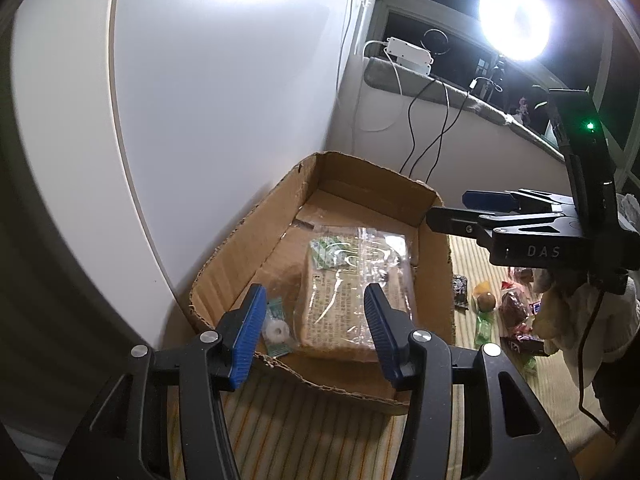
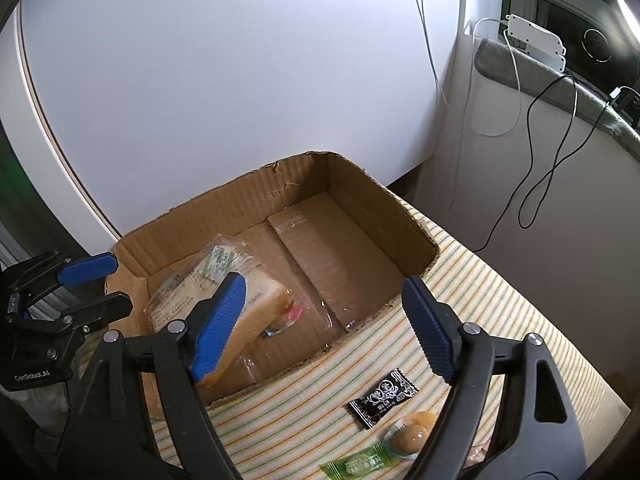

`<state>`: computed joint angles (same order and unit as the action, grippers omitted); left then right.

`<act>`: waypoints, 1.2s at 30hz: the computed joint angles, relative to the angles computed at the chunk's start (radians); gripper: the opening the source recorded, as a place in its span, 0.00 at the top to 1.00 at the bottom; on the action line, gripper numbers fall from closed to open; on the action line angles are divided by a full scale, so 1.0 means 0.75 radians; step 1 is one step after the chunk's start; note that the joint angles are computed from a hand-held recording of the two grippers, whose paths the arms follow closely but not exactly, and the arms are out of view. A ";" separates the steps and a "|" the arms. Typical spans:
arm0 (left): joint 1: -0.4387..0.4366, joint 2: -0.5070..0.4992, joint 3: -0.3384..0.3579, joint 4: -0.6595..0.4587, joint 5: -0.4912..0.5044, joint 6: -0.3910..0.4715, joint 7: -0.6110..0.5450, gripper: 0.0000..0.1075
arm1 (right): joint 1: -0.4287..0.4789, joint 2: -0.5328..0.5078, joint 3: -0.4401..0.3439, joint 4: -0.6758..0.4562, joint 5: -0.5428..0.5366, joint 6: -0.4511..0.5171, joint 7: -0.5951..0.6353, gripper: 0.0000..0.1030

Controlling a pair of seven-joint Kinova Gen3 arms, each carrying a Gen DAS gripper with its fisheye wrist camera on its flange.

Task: Organize snacks
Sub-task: 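Carry the green candy and egg into the box and open both grippers, then grasp the Snickers bar with the right gripper while the left gripper grasps the green sweet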

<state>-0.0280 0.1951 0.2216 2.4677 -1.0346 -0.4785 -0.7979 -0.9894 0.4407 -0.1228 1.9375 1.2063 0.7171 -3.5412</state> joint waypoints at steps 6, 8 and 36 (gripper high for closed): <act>0.001 -0.022 -0.002 0.020 -0.028 -0.024 0.018 0.54 | -0.026 -0.047 -0.020 0.048 0.002 0.059 -0.042 0.19; 0.008 -0.029 -0.005 0.024 -0.038 -0.031 0.025 0.54 | -0.033 -0.069 -0.036 0.073 -0.001 0.090 -0.062 0.19; 0.345 0.027 0.161 0.021 0.059 0.095 -0.004 0.68 | -0.243 -0.296 -0.362 0.598 -0.270 0.343 -0.704 0.30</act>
<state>0.2304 0.2156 0.3419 2.4838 -0.9901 -0.4074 -0.8010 -1.1715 0.2185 -0.3945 2.3860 1.0036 0.9740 -4.0692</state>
